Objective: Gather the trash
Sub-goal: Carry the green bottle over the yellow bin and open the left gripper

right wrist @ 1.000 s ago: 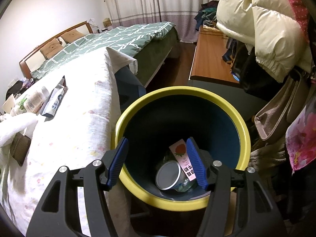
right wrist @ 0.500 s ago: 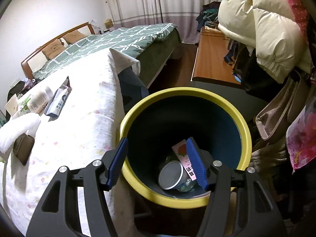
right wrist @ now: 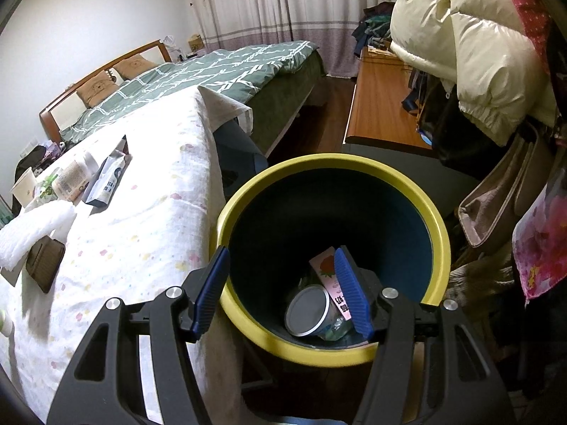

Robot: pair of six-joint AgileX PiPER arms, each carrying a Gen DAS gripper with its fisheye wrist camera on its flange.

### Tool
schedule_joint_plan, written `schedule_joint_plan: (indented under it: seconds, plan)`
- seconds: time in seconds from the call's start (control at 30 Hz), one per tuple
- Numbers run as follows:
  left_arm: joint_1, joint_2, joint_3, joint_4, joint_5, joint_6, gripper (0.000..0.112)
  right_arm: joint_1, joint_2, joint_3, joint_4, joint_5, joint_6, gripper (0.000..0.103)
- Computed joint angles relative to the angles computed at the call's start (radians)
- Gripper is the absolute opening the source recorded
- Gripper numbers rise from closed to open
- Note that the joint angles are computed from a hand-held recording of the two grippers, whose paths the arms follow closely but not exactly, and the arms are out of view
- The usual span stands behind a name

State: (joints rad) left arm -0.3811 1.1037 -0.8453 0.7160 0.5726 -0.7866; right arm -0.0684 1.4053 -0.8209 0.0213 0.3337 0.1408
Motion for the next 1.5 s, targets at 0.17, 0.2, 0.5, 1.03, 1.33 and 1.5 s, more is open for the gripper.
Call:
schedule_joint_plan:
  seconds: [0.17,0.2,0.5,1.03,1.33,1.5]
  plan:
    - [-0.058,-0.008,-0.022,-0.048,0.02,0.039,0.052,-0.01,-0.043,0.027,0.007,0.001,-0.012,0.058]
    - [-0.07,-0.006,-0.028,-0.052,0.022,0.04,0.052,-0.012,-0.056,0.033,0.005,0.001,-0.009,0.058]
    - [-0.195,0.062,-0.17,-0.131,0.04,0.115,0.052,-0.055,-0.169,0.081,0.047,0.014,-0.061,0.058]
    - [-0.342,0.518,-0.689,-0.494,0.043,0.455,0.052,-0.35,-0.274,0.143,0.444,0.086,-0.548,0.058]
    - [-0.426,0.897,-1.151,-0.532,0.157,0.504,0.052,-0.458,-0.241,0.16,0.6,0.1,-0.739,0.058]
    - [-0.447,1.117,-1.433,-0.557,0.282,0.528,0.052,-0.505,-0.221,0.163,0.659,0.108,-0.819,0.058]
